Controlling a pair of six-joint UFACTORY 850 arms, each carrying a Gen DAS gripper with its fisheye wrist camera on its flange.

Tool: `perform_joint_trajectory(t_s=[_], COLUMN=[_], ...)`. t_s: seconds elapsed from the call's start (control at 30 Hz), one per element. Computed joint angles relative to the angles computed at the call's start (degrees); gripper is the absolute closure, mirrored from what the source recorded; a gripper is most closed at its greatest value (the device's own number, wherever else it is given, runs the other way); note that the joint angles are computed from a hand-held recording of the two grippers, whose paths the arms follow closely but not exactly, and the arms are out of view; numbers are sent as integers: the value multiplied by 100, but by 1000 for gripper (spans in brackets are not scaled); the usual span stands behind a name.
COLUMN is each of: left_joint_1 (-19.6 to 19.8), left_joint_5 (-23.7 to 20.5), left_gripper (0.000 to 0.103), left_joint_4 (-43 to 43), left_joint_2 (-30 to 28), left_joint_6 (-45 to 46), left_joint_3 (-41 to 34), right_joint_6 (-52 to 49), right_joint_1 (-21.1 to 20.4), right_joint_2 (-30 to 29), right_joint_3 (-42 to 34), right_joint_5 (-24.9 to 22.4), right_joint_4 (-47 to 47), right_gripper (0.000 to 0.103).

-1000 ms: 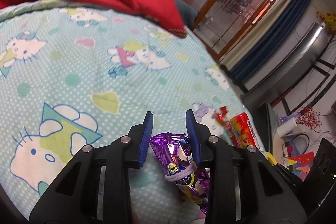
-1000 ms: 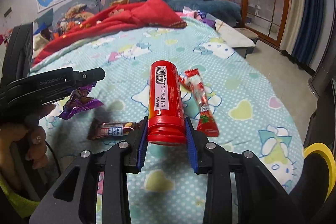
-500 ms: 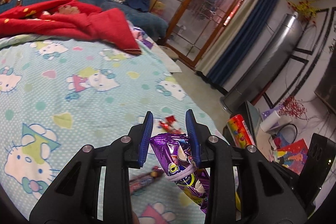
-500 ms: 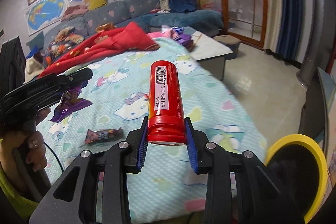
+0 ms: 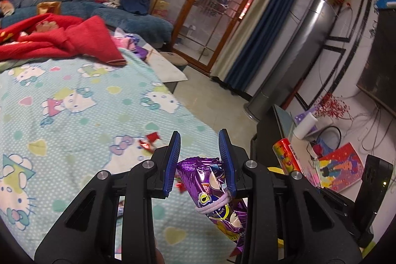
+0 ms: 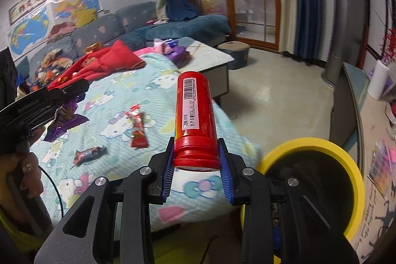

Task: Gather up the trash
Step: 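Carry the purple wrapper and red tube with both tools over the bin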

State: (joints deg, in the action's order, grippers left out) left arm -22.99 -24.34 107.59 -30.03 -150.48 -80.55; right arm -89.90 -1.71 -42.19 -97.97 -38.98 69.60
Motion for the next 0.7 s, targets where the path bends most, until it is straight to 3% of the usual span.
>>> perform_joint_trajectory(t_s=[0.7], left_joint_1=[-318], left_joint_5=[704], left_gripper=[78], left_joint_4=[-895], left_joint_2=[-1121], left_joint_6=[1898], left_joint_3=[-1643], right_joint_6=[1084], right_joint_1=[-582], right_joint_2=[-217], right_joint_3=[-135], right_joint_5=[604], right_joint_4=[-391], right_gripper=[72])
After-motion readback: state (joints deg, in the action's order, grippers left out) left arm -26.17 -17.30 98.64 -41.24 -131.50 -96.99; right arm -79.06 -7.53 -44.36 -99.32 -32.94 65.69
